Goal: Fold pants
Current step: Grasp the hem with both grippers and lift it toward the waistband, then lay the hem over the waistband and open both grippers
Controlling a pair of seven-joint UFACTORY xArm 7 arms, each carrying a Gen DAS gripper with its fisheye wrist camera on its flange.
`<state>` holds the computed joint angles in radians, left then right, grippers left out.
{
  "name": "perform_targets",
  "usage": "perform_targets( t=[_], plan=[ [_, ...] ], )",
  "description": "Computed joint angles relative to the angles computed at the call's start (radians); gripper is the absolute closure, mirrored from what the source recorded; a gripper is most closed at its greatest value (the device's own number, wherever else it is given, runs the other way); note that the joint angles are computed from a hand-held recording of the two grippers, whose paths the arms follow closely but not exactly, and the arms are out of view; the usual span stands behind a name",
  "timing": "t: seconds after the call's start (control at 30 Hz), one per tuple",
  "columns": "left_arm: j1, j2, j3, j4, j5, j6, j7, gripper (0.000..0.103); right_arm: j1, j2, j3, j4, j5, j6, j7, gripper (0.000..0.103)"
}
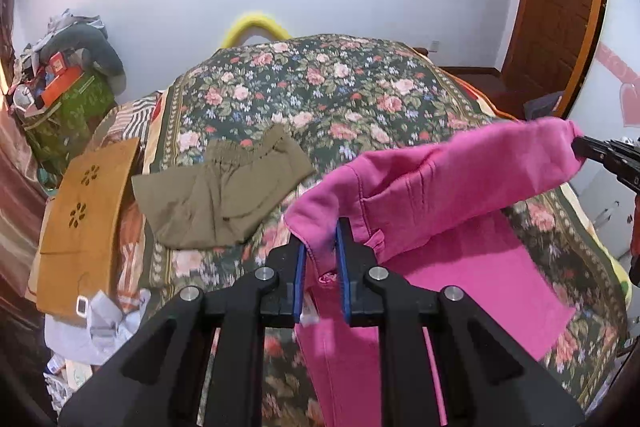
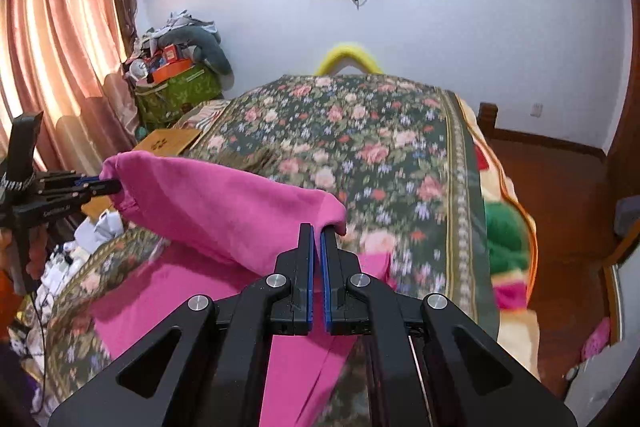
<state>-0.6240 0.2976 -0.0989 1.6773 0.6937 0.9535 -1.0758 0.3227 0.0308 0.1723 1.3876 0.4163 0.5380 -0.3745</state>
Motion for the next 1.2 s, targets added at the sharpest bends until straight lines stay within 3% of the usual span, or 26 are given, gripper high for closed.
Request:
perform_targets(
  t=[0.43, 0.83, 0.97, 1.2],
  plan=[
    [-0.017, -0.113, -0.073, -0.249, -0.014, -0.024, -0.137, 0.087, 0.050, -0.218, -0.028, -0.345, 0.027, -0.005, -0.019, 0.100],
    [-0.020, -0.174, -0.126, -0.354, -0.043, 0.025, -0.200, 0.085, 0.085, -0.340, -0.054, -0.502, 0.002, 0.029, 0.043, 0.098],
    [-0.026, -0.192, -0.142, -0.370, -0.037, 0.072, -0.234, 0.072, 0.082, -0.379, -0.053, -0.531, -0.028, 0.042, 0.077, 0.093],
    [-0.045, -0.219, -0.173, -0.346, 0.023, 0.177, -0.252, 0.043, 0.091, -0.464, -0.056, -0.575, -0.069, 0.013, 0.118, 0.064]
  ],
)
